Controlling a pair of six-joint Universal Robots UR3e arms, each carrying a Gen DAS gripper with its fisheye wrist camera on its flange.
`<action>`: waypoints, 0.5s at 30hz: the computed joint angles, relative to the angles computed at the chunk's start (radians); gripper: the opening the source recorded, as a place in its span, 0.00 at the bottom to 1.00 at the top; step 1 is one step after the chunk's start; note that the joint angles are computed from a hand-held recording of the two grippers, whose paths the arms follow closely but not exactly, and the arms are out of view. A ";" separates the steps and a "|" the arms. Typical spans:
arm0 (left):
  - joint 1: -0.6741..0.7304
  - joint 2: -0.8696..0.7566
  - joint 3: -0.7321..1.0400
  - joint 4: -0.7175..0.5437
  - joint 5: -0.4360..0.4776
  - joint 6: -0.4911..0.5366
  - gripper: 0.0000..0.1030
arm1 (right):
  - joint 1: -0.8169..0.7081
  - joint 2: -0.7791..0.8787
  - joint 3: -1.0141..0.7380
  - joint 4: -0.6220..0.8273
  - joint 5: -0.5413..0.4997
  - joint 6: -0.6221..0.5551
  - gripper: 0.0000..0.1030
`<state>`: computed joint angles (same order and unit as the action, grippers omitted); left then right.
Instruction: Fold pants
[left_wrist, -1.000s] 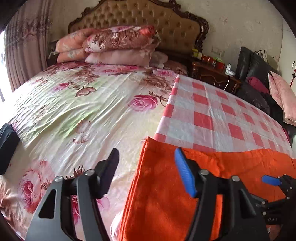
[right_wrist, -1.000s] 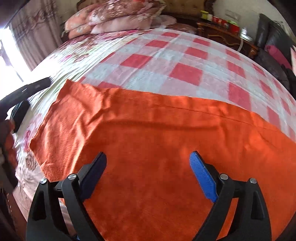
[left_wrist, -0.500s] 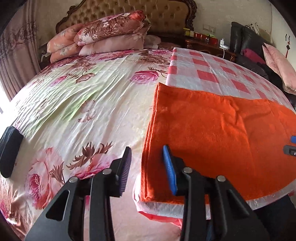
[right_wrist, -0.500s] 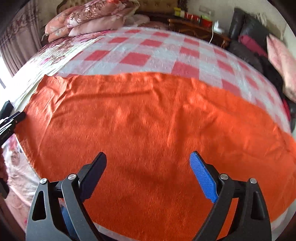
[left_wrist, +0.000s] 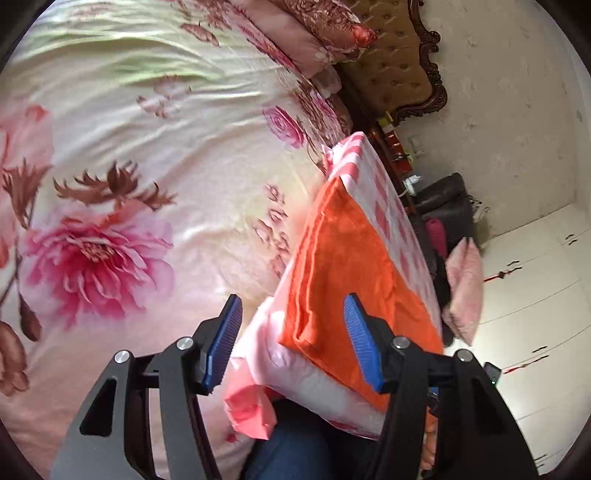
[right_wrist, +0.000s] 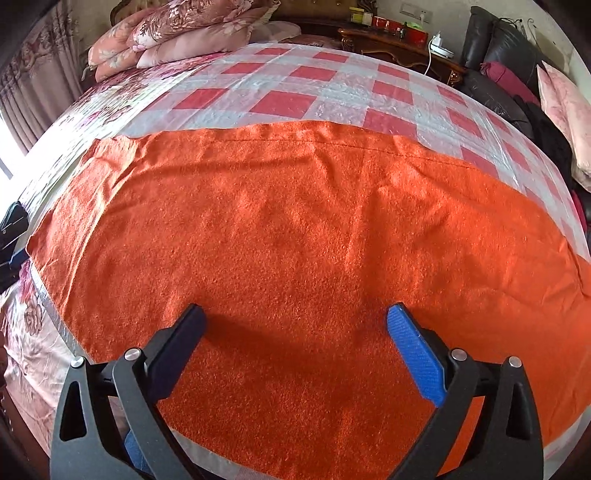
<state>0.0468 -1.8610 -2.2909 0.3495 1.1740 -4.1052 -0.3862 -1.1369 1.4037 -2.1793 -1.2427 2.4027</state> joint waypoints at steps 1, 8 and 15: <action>-0.004 -0.031 0.019 0.006 -0.019 -0.011 0.54 | 0.000 0.000 -0.001 0.002 0.000 0.000 0.93; -0.172 0.021 0.314 -0.482 0.272 0.161 0.12 | -0.002 0.001 -0.006 0.014 0.003 -0.006 0.94; -0.350 -0.015 0.726 -0.957 0.596 0.263 0.10 | -0.001 0.021 -0.063 0.080 0.003 -0.013 0.95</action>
